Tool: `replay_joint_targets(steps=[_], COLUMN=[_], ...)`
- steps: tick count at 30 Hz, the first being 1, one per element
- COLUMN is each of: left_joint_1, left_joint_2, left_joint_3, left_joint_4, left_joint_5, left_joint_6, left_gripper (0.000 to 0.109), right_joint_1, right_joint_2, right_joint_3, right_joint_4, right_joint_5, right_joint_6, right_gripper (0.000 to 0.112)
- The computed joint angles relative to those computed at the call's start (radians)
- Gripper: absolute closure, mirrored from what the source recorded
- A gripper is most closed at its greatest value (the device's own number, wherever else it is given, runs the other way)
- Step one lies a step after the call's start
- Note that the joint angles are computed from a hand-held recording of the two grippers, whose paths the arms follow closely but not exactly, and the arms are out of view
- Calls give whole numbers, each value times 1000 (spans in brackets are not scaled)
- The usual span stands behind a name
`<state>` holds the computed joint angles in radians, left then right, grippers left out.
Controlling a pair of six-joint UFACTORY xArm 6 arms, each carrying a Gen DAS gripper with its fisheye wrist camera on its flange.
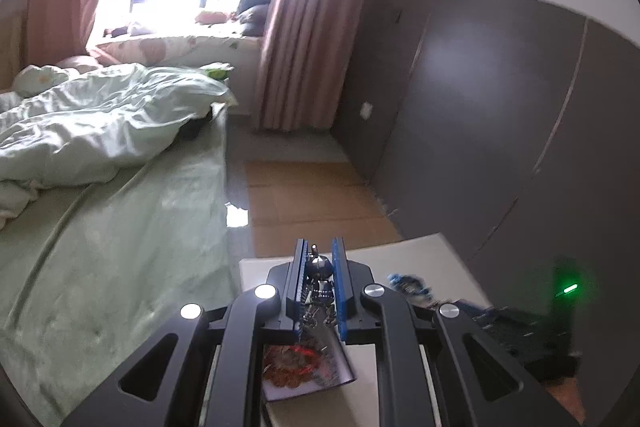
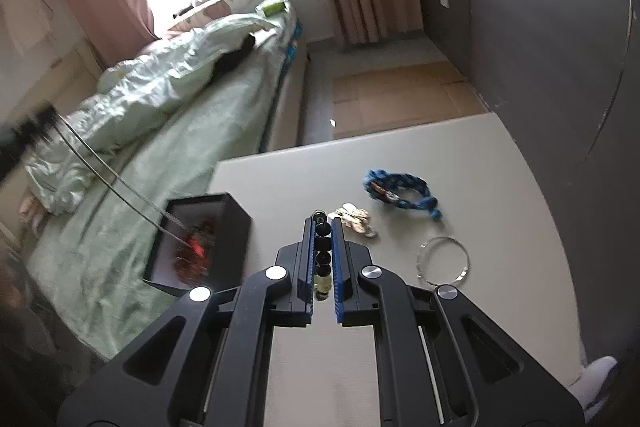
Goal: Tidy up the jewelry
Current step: 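Open the left tool over the box while the right tool lowers the beaded bracelet in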
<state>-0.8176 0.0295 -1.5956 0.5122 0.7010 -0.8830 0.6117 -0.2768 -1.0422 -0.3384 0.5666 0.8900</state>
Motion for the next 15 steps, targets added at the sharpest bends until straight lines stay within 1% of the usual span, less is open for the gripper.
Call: replay_joint_targets(steps=[1, 4, 8, 12, 14, 15], left_joint_1=[-3, 6, 20, 27, 30, 32], left_joint_2=[0, -3, 23, 55, 65, 64], left_joint_3=[13, 59, 77, 94, 98, 106], left_joint_4=[0, -44, -87, -148, -173, -164], left_joint_5=[7, -16, -9, -9, -6, -10], left_joint_6=[-10, -21, -26, 1, 15, 3], left_gripper=[99, 98, 98, 98, 90, 78], right_joint_1=[0, 4, 7, 10, 16, 19], right_joint_2=[-5, -10, -14, 0, 15, 26], right_joint_3=[6, 15, 29, 41, 37, 33], right_joint_4=[12, 28, 41, 137, 181, 199], right_joint_5=[-22, -69, -139, -229, -258, -270], right_joint_6=[-4, -4, 14, -23, -47, -56], right_gripper=[104, 103, 103, 103, 103, 103])
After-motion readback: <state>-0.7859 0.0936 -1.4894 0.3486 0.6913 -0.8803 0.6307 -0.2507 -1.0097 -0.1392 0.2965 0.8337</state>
